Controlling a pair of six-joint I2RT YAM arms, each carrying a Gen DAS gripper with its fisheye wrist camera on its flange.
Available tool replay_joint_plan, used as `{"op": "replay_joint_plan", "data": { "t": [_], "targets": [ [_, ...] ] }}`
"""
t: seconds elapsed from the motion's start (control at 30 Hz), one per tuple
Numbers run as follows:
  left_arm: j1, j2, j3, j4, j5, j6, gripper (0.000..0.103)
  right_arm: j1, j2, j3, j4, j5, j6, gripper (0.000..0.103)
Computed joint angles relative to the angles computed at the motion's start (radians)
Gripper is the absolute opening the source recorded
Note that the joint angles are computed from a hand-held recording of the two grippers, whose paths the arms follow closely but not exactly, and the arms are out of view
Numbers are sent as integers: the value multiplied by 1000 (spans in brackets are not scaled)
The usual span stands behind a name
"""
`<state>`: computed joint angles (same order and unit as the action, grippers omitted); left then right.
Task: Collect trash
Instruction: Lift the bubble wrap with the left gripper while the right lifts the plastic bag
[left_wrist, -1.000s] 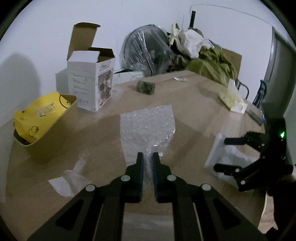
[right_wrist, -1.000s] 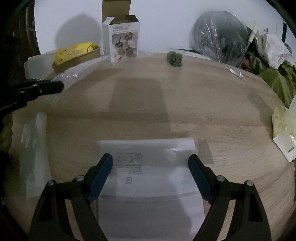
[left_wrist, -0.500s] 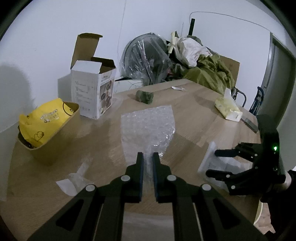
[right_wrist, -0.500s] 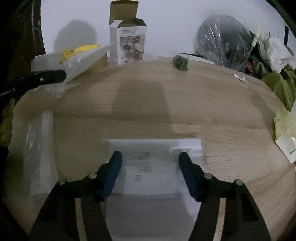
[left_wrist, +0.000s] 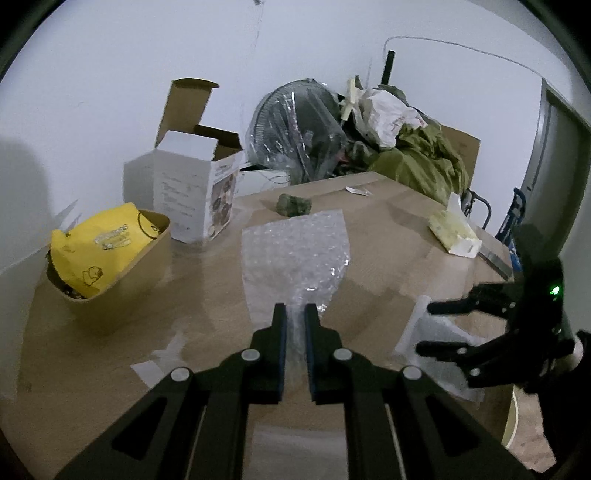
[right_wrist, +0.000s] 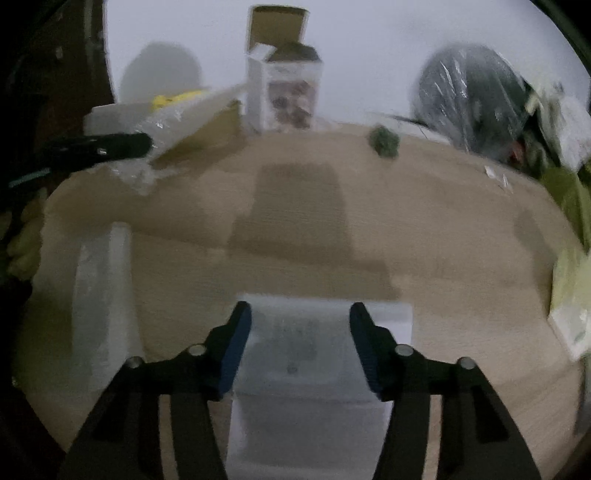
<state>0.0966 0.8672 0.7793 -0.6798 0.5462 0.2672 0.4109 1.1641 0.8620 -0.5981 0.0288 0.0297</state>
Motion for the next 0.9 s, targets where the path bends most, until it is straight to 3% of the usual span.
{"op": "replay_joint_plan", "data": {
  "t": [0.23,0.33,0.4,0.9],
  "targets": [
    [33,2,5,-4,7,3,8,-70,114,148,-110,-146,-361,59],
    [38,8,6,-4,0,2,8,-80,172,184,-150,-187,-467,66],
    [42,11,6,-2,-3,3,8,-85,209,208,-182,-196,-523,66],
    [24,44,-6,17,-40,7,8,-173,331,280,-261,-312,-723,66]
  ]
}}
